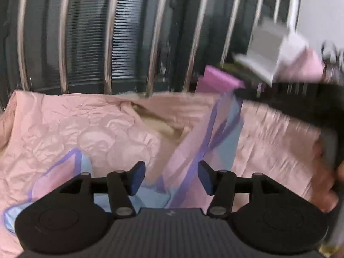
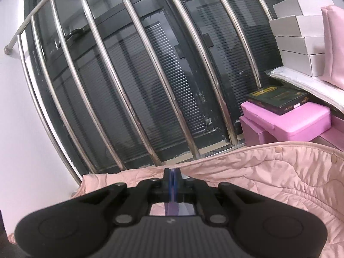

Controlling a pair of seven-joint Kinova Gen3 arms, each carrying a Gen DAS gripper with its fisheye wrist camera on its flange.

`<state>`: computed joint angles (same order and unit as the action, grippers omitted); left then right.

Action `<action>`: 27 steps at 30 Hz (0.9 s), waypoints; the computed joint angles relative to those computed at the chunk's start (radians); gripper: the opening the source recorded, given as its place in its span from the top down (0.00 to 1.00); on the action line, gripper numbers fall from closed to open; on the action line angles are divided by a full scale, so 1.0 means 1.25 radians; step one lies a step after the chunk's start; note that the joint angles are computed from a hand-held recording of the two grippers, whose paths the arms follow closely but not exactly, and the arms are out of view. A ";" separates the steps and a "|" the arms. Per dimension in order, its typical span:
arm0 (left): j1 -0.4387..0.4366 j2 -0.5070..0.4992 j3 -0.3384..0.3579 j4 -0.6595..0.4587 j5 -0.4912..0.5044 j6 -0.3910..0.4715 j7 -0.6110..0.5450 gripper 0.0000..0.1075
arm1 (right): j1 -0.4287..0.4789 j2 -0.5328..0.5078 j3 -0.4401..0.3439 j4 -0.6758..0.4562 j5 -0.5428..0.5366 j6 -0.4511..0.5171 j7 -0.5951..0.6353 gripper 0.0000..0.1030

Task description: Fold clothes

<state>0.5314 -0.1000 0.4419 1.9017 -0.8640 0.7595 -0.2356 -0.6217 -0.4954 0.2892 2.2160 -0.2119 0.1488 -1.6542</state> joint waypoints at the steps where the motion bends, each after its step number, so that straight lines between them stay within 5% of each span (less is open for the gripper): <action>1: 0.004 0.012 0.007 -0.006 -0.003 0.020 -0.016 0.49 | -0.001 -0.001 0.002 0.000 0.000 0.001 0.000 0.98; 13: 0.166 0.131 -0.022 -0.032 -0.149 0.200 -0.033 0.51 | 0.001 0.016 0.018 -0.016 -0.009 0.035 0.015 0.98; 18: 0.184 0.145 -0.075 -0.050 -0.097 0.226 -0.052 0.88 | 0.015 0.026 0.016 -0.022 -0.023 0.049 0.030 0.98; 27: 0.187 0.139 -0.100 -0.051 -0.100 0.253 0.006 0.92 | 0.135 0.085 -0.059 -0.066 -0.024 0.144 0.049 0.98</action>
<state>0.7654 0.0734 0.3171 1.8377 -0.9886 1.0758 -0.2286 -0.4533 -0.3888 0.2150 2.1334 -0.2423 0.3285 -1.5933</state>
